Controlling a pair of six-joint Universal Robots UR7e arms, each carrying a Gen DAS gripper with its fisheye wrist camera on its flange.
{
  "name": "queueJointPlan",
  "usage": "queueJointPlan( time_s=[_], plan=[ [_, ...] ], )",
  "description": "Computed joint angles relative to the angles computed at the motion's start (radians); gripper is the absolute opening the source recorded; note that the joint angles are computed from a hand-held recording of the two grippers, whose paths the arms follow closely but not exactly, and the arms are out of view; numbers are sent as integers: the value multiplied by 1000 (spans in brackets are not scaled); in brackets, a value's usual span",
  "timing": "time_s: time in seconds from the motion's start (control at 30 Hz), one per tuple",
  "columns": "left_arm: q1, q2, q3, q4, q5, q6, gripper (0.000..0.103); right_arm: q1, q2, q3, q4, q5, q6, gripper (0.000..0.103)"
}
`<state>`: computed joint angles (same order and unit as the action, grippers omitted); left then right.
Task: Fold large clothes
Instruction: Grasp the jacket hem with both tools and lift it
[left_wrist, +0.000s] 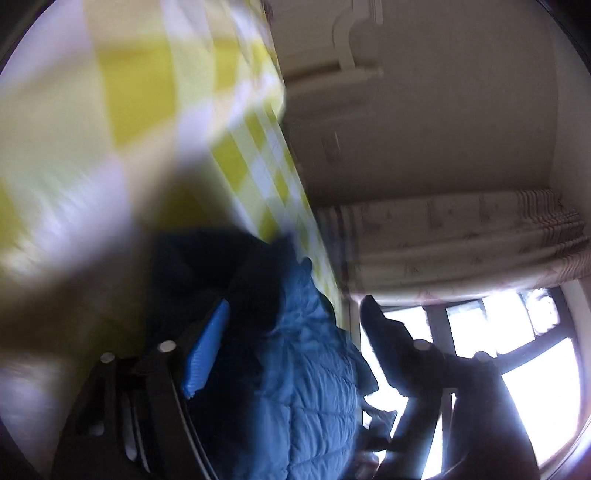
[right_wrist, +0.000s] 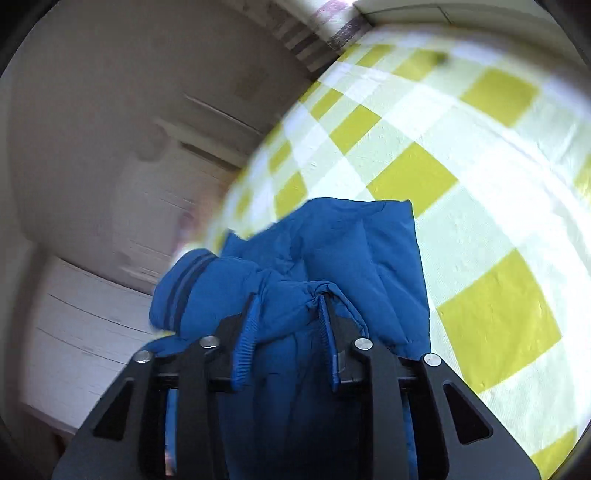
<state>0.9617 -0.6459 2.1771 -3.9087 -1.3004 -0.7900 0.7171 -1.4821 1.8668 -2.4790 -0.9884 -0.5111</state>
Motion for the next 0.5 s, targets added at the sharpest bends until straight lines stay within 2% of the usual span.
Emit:
queueJointPlan(
  time_s=[0.03, 0.07, 0.13, 0.17, 0.2, 0.27, 0.33, 0.43, 0.5],
  plan=[
    [-27, -23, 25, 3, 99, 12, 89, -10, -18, 5, 0, 19, -21, 46],
    [-46, -35, 37, 2, 155, 30, 90, -13, -38, 19, -37, 16, -30, 72],
    [-82, -77, 53, 38, 229, 97, 90, -21, -91, 83, -172, 40, -63, 99],
    [-102, -94, 46, 76, 263, 142, 93, -18, -117, 110, -217, 54, -111, 99],
    [-117, -106, 39, 111, 283, 181, 101, -1, -124, 108, -221, 38, -147, 99],
    [-143, -122, 9, 212, 299, 263, 100, 75, -126, 109, -254, -69, -242, 99],
    [-149, -104, -67, 348, 299, 337, 100, 165, -90, 111, -349, -220, -319, 99],
    [-128, -49, -206, 560, 307, 404, 100, 252, -6, 85, -457, -420, -420, 99],
    [-103, 3, -295, 668, 315, 411, 100, 278, 59, 49, -477, -498, -445, 99]
  ],
)
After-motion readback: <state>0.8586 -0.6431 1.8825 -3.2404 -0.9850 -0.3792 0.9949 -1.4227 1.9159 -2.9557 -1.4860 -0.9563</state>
